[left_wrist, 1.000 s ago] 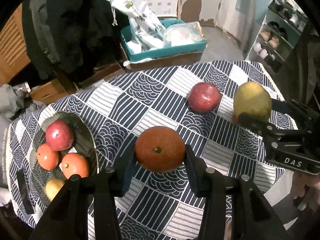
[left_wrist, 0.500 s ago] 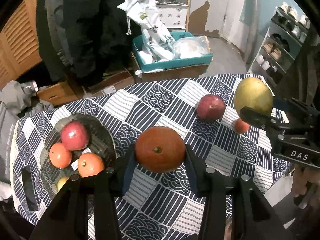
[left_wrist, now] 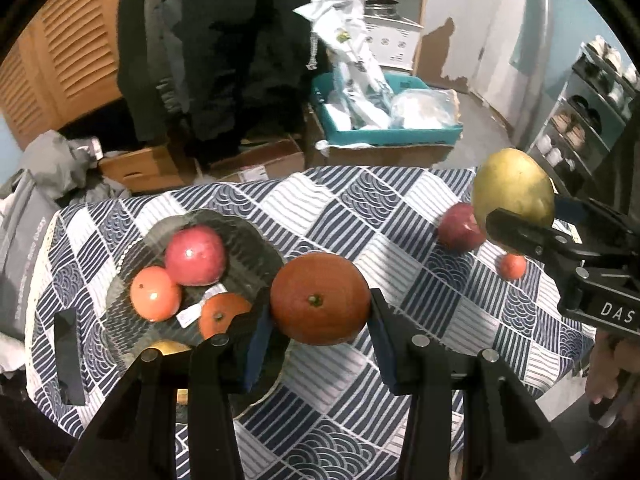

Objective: Organize fruits
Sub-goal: 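Carry the small orange with the left gripper while the right gripper carries the pear to the plate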

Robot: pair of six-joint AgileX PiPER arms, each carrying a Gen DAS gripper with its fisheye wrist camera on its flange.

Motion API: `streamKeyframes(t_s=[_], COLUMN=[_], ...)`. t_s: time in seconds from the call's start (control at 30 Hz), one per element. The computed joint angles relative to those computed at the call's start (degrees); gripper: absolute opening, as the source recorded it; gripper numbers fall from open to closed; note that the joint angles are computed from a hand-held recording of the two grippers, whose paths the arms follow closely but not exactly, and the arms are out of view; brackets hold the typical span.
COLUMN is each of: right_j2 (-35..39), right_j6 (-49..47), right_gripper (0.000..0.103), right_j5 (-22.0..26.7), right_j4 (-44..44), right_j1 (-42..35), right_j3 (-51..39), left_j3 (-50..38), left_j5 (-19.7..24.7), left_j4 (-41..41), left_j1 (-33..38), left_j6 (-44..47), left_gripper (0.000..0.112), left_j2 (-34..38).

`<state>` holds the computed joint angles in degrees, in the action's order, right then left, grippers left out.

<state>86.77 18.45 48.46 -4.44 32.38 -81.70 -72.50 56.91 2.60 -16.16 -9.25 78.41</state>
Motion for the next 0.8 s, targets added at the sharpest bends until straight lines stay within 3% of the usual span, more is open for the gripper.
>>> streamKeyframes(t_s=[0.8], right_j2=[19.7], right_j6=[-4.1], right_gripper=[0.078], right_j5=[4.5], right_j4=[5.5], right_j1=[7.2], right_j3=[-21.8], left_j3=[5.7], left_j5=[-3.0], left_j4=[-8.5], left_j1=[22.4], left_j6=[13.5], left_gripper=[0.047], left_j2=[0.1])
